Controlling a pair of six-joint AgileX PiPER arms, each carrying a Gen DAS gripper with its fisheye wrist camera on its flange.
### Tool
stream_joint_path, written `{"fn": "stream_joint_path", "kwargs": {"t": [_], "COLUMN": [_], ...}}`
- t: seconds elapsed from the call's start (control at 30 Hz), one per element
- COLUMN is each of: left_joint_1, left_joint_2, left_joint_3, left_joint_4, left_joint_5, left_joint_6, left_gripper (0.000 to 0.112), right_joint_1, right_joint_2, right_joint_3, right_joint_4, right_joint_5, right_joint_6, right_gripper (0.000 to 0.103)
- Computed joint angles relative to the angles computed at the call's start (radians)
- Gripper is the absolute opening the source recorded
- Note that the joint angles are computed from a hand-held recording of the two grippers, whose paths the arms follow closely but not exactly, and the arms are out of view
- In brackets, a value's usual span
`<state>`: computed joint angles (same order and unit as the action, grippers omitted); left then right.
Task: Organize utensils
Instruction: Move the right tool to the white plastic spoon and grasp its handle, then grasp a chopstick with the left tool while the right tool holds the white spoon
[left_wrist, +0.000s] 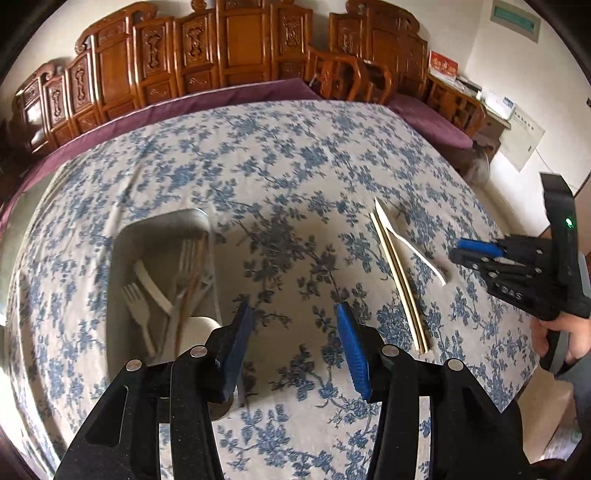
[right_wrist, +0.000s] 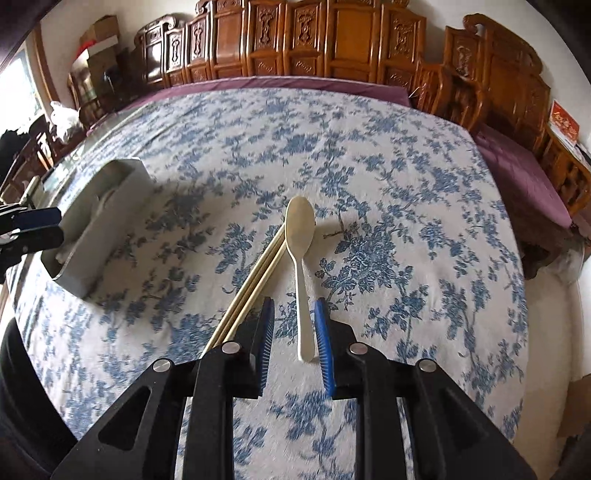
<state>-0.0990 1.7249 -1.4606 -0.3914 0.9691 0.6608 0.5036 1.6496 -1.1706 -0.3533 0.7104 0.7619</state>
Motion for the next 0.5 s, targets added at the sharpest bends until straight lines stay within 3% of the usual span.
{"fn": "stream_joint_path", "kwargs": {"t": [0.43,0.5], "left_joint_1": [-0.119,-0.134], "left_joint_2": [0.014,0.015], "left_joint_3": [0.049,0.06], "left_joint_4": [0.045,0.045], "left_joint_5": [-0.039,-0.043], "left_joint_6": [-0.067,-0.072], "left_gripper": [0.045,0.045], "right_joint_1": [-0.056,-0.067], "right_joint_2": [0.16,0.146], "right_joint_3": [-0.078,-0.041], "right_joint_4": [0.072,0.095], "right_joint_5": [0.027,-0.002], "right_joint_6": [-0.161,-0.173], "right_gripper": [0.024,0.019]}}
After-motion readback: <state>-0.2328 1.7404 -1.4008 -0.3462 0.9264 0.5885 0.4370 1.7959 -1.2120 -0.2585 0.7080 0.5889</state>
